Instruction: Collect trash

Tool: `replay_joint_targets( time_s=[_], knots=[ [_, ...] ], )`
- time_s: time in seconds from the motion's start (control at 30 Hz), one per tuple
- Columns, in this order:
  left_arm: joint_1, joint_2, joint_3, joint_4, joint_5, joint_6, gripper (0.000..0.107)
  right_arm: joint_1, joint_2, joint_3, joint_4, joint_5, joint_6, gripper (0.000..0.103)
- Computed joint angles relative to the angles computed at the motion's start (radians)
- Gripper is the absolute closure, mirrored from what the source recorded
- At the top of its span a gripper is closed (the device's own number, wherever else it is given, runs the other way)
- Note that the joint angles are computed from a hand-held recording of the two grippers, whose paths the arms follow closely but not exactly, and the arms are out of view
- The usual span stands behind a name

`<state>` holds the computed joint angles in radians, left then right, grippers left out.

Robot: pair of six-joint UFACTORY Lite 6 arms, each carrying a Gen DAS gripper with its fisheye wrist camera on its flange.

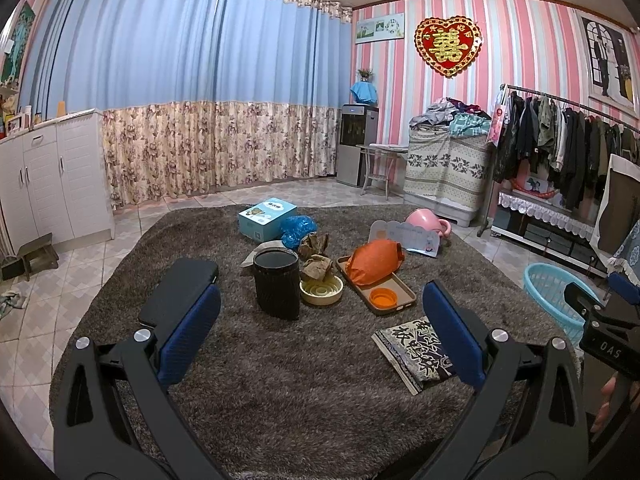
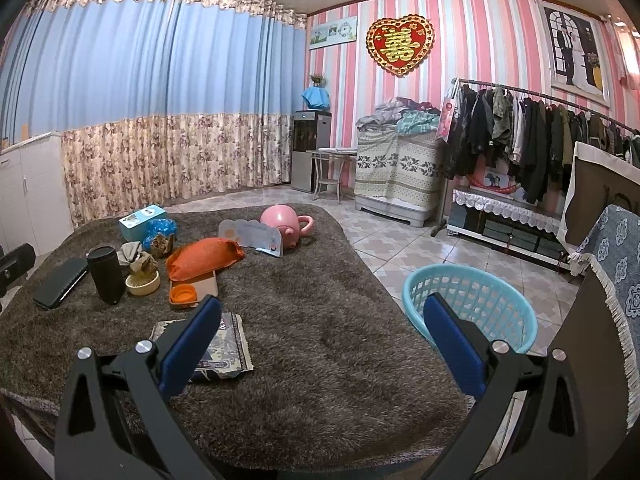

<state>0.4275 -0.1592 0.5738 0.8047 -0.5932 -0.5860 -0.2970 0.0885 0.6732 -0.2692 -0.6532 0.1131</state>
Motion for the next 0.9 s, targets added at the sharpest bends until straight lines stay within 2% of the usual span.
replay_joint_targets(
  time_s=[0.9],
  knots=[
    [0.012,0.015,0.029,0.027,0.003,-0.03,0.009,0.002,0.0,0.001,0.006,-0.002,-0.006,0.004]
  ],
)
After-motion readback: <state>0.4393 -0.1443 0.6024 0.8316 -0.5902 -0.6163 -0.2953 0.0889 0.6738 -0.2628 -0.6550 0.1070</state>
